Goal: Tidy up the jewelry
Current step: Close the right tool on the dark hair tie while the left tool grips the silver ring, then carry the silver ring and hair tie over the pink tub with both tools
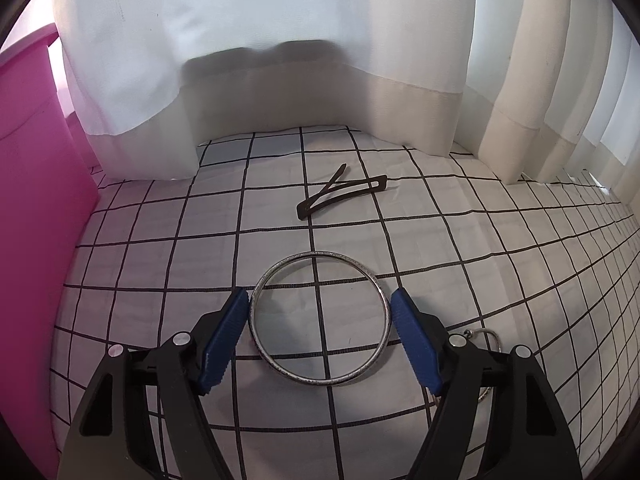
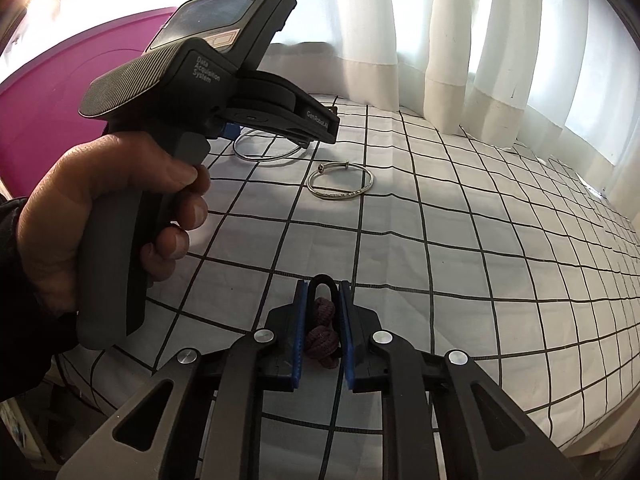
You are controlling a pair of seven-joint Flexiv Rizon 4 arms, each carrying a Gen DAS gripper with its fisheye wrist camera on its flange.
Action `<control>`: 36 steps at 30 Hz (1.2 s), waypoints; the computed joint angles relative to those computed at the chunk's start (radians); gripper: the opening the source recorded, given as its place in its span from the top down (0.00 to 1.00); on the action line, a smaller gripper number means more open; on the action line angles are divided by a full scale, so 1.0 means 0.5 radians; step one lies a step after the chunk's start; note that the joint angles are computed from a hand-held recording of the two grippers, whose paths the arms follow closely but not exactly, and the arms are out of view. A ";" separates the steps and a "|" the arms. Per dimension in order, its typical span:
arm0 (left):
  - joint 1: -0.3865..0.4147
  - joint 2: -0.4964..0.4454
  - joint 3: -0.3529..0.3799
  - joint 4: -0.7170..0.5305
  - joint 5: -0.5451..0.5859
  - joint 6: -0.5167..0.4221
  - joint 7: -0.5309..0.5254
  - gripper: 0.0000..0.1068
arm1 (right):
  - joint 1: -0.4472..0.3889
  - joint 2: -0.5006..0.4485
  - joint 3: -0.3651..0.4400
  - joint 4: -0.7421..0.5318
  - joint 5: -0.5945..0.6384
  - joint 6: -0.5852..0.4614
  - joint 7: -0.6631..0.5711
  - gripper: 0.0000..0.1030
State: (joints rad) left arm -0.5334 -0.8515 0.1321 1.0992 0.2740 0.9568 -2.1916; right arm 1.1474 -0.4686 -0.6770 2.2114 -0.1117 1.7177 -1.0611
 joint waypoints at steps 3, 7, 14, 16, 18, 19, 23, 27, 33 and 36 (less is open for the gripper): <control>-0.005 0.022 0.003 0.012 0.003 -0.001 -0.008 0.34 | -0.011 0.005 0.002 -0.006 -0.008 -0.016 0.001 0.85; -0.009 0.044 0.005 0.014 0.010 -0.012 -0.018 0.34 | -0.012 0.019 -0.017 -0.010 -0.043 -0.023 0.002 0.85; -0.022 0.112 0.022 0.049 0.053 -0.023 -0.079 0.34 | 0.021 0.086 -0.091 0.000 -0.110 -0.061 0.013 0.85; -0.023 0.133 0.026 0.061 0.065 -0.029 -0.101 0.34 | 0.058 0.114 -0.147 0.014 -0.141 -0.069 0.014 0.85; -0.025 0.164 0.028 0.078 0.075 -0.043 -0.125 0.33 | 0.080 0.144 -0.187 0.021 -0.171 -0.084 0.008 0.85; -0.029 0.182 0.033 0.088 0.085 -0.053 -0.142 0.33 | 0.087 0.161 -0.203 0.023 -0.189 -0.091 0.009 0.85; -0.042 0.270 0.043 0.140 0.129 -0.096 -0.222 0.33 | 0.105 0.253 -0.257 0.036 -0.273 -0.097 -0.001 0.85; -0.065 0.371 0.049 0.185 0.205 -0.163 -0.302 0.34 | 0.028 0.358 -0.215 0.031 -0.396 -0.115 -0.008 0.85; -0.080 0.550 0.039 0.278 0.338 -0.267 -0.452 0.34 | -0.308 0.498 0.117 -0.023 -0.515 -0.164 -0.065 0.85; -0.081 0.648 0.017 0.333 0.404 -0.324 -0.539 0.33 | -0.572 0.533 0.412 -0.093 -0.470 -0.203 -0.168 0.85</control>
